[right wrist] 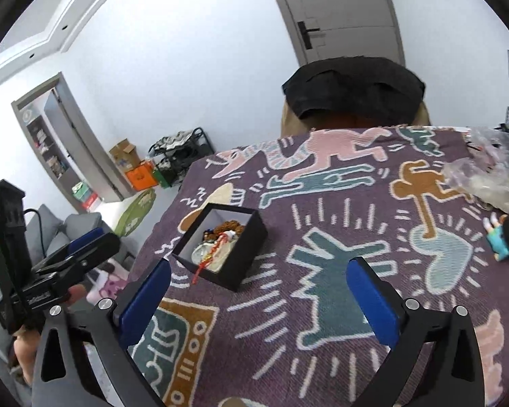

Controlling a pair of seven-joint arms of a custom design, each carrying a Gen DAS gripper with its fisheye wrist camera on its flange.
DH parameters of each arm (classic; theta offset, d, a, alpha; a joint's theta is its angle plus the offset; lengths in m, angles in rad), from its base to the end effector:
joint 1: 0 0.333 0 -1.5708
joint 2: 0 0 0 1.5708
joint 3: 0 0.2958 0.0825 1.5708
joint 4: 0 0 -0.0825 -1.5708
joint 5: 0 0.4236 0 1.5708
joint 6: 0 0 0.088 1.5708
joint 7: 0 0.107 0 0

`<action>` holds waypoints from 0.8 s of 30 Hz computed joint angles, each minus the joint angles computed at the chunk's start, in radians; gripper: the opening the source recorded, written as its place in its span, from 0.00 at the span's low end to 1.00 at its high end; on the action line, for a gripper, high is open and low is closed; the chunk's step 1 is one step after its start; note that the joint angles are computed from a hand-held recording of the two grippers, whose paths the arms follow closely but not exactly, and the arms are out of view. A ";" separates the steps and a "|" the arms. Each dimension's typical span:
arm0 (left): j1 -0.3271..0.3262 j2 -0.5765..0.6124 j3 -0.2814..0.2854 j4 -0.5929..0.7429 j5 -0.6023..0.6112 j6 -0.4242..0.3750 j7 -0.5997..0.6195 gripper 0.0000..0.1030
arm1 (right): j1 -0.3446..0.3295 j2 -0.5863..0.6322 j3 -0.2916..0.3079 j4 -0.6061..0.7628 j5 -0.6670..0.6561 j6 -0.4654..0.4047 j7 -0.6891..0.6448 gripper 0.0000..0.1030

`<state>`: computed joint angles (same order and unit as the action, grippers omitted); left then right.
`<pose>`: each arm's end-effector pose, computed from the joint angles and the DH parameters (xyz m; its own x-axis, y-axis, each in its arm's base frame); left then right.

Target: Organize jewelry

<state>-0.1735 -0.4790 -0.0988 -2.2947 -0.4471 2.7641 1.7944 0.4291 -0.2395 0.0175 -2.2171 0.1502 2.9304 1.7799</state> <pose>0.4899 -0.1253 0.6155 -0.2737 -0.9399 0.2043 -0.5925 -0.0026 -0.8056 0.5175 0.2380 0.5572 0.2448 -0.9228 -0.2976 -0.6454 0.0740 -0.7603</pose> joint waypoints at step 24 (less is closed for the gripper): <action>-0.049 -0.304 -0.062 -0.225 0.112 0.074 -0.067 1.00 | -0.065 -0.325 0.033 -0.286 -0.226 0.027 0.181 1.00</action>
<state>-0.2229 -0.7832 -0.1611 -2.5192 -0.3353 2.8381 1.7279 0.3640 -0.5645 0.0506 -2.5030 -0.0754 2.9571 1.9607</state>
